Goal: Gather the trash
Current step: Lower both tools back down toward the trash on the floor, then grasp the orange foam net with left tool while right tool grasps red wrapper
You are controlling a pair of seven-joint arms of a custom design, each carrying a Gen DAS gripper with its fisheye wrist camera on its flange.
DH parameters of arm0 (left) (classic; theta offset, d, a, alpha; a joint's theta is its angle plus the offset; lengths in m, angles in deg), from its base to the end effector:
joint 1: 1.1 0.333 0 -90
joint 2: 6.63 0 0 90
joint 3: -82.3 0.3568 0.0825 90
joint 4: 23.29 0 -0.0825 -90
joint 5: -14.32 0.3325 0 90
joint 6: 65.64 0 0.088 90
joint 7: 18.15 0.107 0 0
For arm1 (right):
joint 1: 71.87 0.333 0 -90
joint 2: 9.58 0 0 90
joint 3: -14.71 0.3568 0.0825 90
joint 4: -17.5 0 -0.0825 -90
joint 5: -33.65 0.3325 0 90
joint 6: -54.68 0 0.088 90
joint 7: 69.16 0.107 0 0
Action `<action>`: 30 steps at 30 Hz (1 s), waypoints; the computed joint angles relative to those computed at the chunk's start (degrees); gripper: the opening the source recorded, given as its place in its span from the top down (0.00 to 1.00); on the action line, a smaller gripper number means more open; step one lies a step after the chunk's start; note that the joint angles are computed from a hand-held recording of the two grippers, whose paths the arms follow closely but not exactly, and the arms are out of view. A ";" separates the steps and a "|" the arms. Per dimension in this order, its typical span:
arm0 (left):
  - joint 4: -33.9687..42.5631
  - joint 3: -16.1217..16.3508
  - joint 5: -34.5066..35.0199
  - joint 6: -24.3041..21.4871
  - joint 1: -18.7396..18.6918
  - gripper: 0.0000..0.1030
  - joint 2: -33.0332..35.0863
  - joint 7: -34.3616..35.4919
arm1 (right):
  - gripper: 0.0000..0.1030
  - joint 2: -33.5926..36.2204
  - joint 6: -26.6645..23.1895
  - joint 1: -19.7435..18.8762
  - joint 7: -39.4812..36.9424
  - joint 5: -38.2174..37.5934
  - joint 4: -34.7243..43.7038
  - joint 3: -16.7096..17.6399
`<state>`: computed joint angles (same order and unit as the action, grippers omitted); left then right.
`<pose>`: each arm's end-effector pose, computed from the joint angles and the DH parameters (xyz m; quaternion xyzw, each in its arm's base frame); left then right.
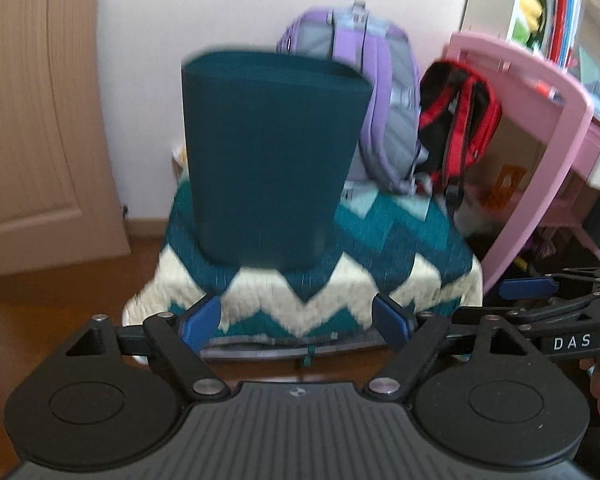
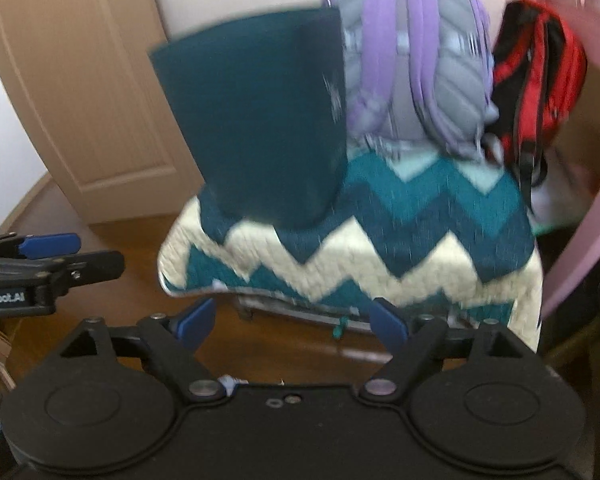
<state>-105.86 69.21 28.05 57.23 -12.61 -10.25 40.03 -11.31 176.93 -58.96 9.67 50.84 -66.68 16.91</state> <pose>0.4637 -0.2088 0.8234 -0.6738 0.6273 -0.3187 0.2257 0.5046 0.1501 0.7936 -0.7730 0.5178 -0.1233 0.3453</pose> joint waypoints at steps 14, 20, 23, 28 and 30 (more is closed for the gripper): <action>-22.89 0.86 -9.93 9.10 0.60 0.02 0.57 -6.49 | 0.11 6.76 6.14 -1.30 5.22 -5.15 -13.25 -0.50; -25.07 0.51 -11.78 8.61 -0.55 0.02 5.97 -7.62 | 0.11 13.90 6.30 -1.74 6.46 -7.24 -12.38 -0.28; -24.30 0.40 -11.73 7.89 -1.39 0.02 9.88 -6.87 | 0.11 17.44 6.31 -2.02 6.43 -7.56 -11.27 -0.11; -24.21 0.66 -11.93 9.02 -2.43 0.02 15.10 -5.80 | 0.11 23.22 6.69 -2.92 3.72 -6.95 -8.97 0.58; -24.59 0.66 -12.37 9.97 -2.75 0.02 16.87 -5.38 | 0.11 25.43 6.62 -3.28 1.64 -6.90 -7.87 0.94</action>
